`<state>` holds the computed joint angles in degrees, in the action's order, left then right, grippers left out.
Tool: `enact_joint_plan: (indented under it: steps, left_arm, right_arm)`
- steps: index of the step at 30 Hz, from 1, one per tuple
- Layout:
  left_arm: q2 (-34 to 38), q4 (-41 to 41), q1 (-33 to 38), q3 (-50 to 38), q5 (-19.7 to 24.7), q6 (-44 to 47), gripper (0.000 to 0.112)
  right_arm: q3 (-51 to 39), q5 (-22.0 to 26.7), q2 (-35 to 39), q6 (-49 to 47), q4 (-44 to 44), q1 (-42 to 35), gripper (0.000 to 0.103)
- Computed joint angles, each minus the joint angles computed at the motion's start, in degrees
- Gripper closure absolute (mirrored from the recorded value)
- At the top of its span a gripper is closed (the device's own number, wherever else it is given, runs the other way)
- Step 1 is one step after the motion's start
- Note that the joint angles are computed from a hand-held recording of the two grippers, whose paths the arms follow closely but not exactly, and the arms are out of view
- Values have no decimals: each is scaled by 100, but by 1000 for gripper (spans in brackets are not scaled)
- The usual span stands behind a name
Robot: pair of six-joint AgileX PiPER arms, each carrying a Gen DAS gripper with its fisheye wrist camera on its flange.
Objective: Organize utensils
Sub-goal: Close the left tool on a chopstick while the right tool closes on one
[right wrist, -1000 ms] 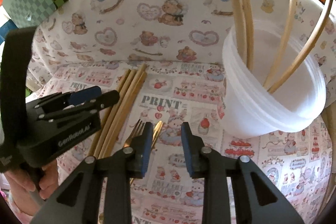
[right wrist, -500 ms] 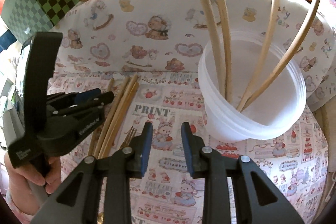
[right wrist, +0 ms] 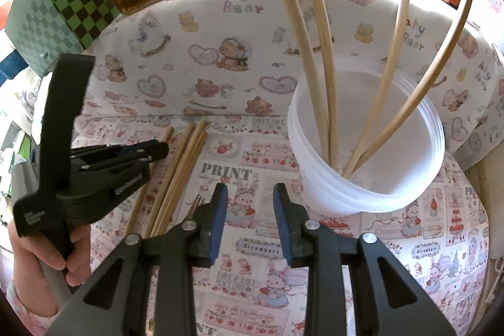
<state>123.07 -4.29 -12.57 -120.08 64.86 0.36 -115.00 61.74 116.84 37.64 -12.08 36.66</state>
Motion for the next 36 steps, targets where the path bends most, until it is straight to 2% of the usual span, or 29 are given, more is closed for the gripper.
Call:
enact_joint_plan:
  steps: [9, 12, 14, 18, 22, 25, 28, 31, 36]
  left_arm:
    - [-1411, -578, 294, 999, -1044, 468, 106]
    - [-1821, -1046, 482, 1188, -1284, 707, 107]
    - [-2186, -1230, 540, 1537, -1641, 854, 107]
    - [-2949, -1083, 458, 2537, -2756, 838, 107]
    - [-3445, -1830, 672, 3406, -3542, 1432, 106]
    - [-3655, -2272, 736, 3889, -3995, 1823, 107]
    - [-3728, -2862, 840, 4048, -4088, 2320, 107]
    - [-3810, -3383, 932, 4229, -4145, 2738, 107]
    - [-3892, -3496, 971, 4215, -4146, 2830, 107]
  right_arm:
    - [555, -893, -214, -294, 725, -52, 76]
    - [623, -1102, -132, -554, 1037, -10, 80]
    - [595, -1140, -53, -516, 933, 97, 80]
    - [506, -1124, 147, -385, 720, 211, 82]
    - [591, -1276, 247, -211, 559, 190, 82]
    - [696, -1450, 236, -311, 687, 151, 91]
    - [831, -1675, 185, -447, 808, 143, 99]
    - [996, -1967, 94, -320, 636, 219, 100]
    - [1255, -2129, -341, 78, -35, 343, 102]
